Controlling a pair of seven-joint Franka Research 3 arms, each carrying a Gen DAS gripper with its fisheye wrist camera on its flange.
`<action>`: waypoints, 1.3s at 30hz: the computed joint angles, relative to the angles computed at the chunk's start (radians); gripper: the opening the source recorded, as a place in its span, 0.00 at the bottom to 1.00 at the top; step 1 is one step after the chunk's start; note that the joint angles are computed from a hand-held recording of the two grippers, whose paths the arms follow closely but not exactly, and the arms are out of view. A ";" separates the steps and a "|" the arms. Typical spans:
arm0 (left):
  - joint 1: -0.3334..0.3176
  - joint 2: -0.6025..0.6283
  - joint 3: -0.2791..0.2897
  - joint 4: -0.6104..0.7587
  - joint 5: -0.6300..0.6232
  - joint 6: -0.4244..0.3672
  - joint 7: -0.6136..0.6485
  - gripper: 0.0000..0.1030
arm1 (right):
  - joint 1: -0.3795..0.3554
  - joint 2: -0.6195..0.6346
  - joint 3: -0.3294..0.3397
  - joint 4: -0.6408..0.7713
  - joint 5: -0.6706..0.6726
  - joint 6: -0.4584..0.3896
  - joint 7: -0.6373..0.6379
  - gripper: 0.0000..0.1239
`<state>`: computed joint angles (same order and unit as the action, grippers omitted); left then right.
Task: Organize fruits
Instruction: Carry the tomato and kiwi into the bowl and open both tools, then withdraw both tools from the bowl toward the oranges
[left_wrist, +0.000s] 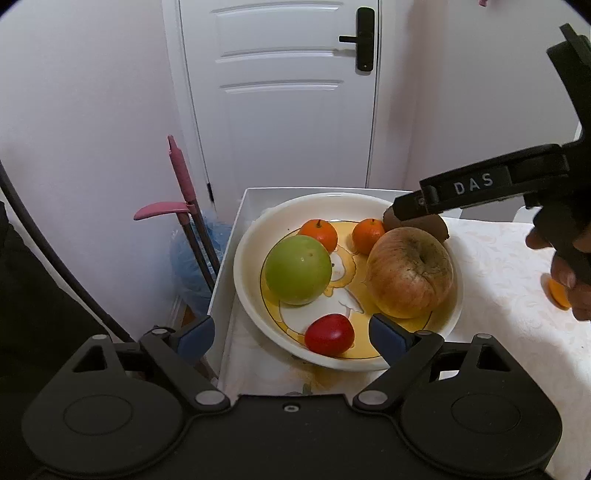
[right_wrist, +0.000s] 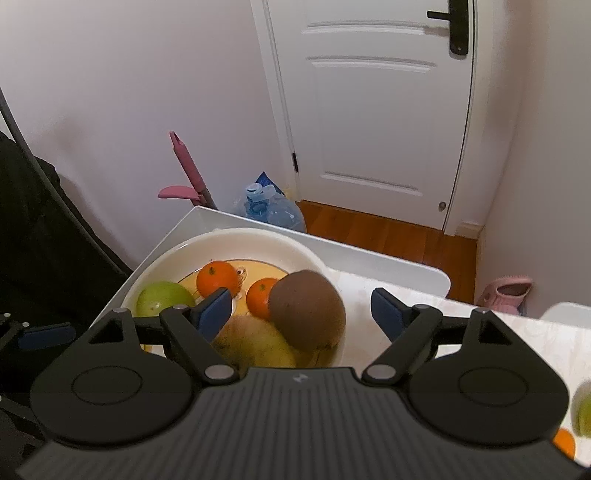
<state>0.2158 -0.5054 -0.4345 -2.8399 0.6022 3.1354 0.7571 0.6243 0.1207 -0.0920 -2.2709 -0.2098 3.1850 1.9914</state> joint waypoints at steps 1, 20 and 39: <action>-0.006 -0.003 0.005 -0.002 -0.002 -0.001 0.000 0.91 | 0.022 -0.007 -0.024 -0.005 -0.023 -0.004 0.022 0.79; -0.126 -0.129 0.089 -0.035 -0.053 -0.041 0.053 0.91 | -0.105 -0.278 0.049 -0.115 -0.810 -0.123 0.795 0.79; -0.215 -0.255 0.063 -0.072 -0.124 -0.043 0.075 0.91 | -0.327 -0.716 0.214 -0.464 -0.655 -0.235 0.744 0.79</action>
<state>0.0004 -0.7601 -0.3714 -2.9118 0.4785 3.0922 0.8323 0.2972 -0.5954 0.1216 -2.7349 -0.8652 2.9497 2.7357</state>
